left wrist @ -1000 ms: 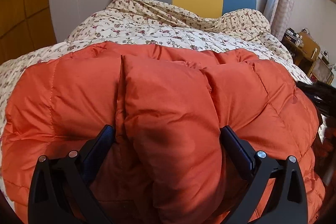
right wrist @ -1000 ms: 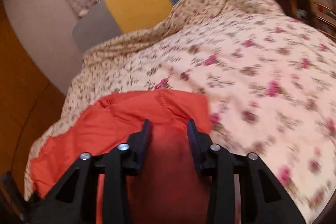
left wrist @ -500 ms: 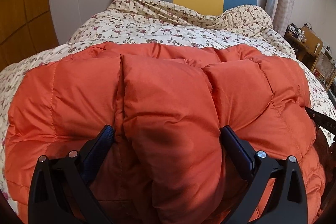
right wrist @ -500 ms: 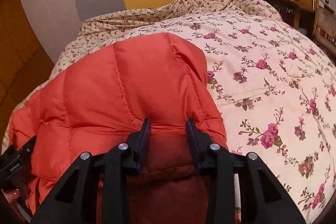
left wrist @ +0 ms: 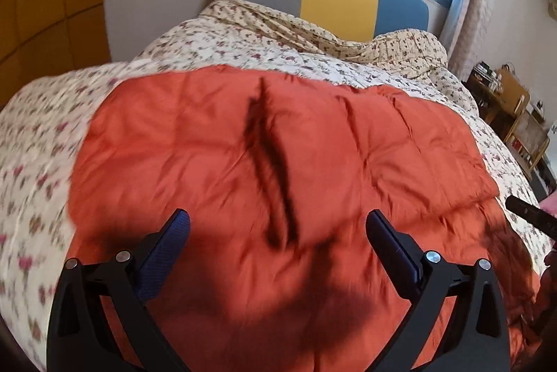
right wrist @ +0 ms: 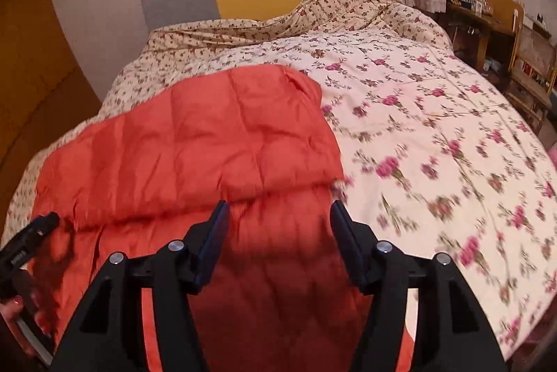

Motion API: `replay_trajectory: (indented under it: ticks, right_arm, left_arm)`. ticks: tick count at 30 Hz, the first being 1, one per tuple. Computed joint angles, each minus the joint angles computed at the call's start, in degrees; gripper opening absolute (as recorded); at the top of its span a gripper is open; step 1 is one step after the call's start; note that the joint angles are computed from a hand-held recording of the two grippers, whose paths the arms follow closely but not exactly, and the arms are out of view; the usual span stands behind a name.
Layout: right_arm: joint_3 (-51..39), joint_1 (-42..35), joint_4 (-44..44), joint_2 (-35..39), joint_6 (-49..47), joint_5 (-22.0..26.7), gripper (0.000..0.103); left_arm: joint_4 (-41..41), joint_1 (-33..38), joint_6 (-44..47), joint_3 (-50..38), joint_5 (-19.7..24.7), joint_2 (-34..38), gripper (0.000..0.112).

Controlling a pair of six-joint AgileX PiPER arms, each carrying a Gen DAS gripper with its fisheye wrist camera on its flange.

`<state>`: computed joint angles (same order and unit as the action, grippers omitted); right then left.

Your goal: Fold large clothes

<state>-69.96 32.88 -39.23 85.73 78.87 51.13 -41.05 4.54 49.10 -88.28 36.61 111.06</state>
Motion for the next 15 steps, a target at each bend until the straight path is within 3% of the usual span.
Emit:
replay_trajectory:
  ticks: [6,12,15]
  right_arm:
    - [3.2,6.8,-6.7,-3.0,7.4,4.3,0.062]
    - [7.1,12.0,-19.0,-7.6,20.5,5.7,0.063]
    - [9.8,18.2,-32.0,-11.0,32.3,13.3,0.069]
  left_arm:
    - [-2.7,5.5,4.7,9.7,0.4,-4.9,0.1]
    - [-9.3,10.5,17.1,18.6,-2.7,-9.5,0.1]
    - [-12.6,12.7,22.2,21.7,-3.4,-11.5,0.1]
